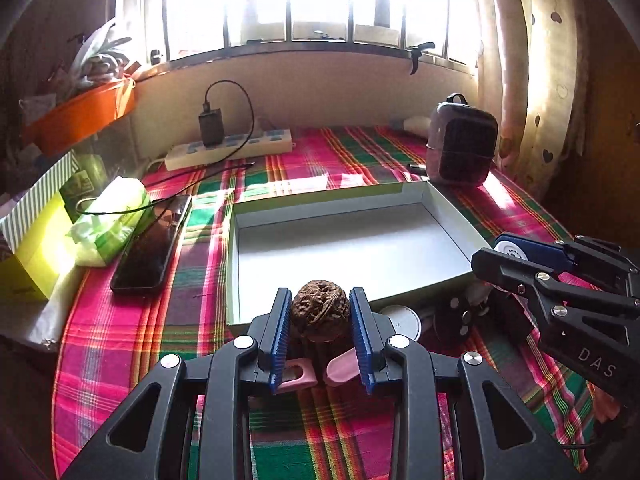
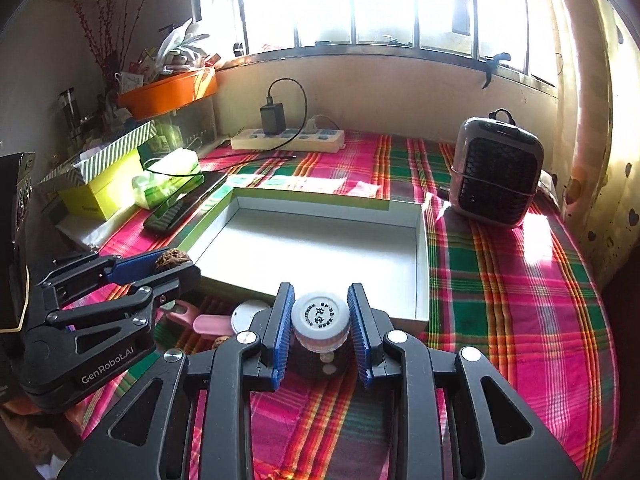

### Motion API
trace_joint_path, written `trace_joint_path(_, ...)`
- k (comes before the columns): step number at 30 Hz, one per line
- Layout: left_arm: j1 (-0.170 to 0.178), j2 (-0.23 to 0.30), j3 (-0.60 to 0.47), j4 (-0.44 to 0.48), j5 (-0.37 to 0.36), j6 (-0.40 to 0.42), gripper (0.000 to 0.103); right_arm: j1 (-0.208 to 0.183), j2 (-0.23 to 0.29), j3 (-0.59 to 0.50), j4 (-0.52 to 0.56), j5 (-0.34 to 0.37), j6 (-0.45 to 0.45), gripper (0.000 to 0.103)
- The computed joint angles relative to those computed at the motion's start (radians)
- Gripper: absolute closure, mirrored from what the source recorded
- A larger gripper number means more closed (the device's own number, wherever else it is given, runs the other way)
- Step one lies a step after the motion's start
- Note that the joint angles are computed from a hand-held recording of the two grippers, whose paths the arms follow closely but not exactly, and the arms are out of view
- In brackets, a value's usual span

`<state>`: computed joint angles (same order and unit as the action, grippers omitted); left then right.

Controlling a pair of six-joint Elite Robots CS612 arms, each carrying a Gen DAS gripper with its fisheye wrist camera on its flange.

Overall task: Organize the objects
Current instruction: 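Carry the walnut and white jar over the box lid with both grippers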

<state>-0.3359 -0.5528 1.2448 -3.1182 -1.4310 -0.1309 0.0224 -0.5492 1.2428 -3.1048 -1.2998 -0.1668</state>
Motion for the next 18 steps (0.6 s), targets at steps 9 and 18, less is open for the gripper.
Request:
trace_joint_path(9, 0.021, 0.050, -0.111, 0.063, -0.040, -0.010, 0.076, 0.008, 0.051, -0.123, 0.085, -0.024, -0.008, 0.074)
trace_joint_path(18, 0.037, 0.109, -0.242, 0.163, -0.067, -0.004, 0.076, 0.007, 0.119, -0.277, 0.242, -0.032, -0.012, 0.074)
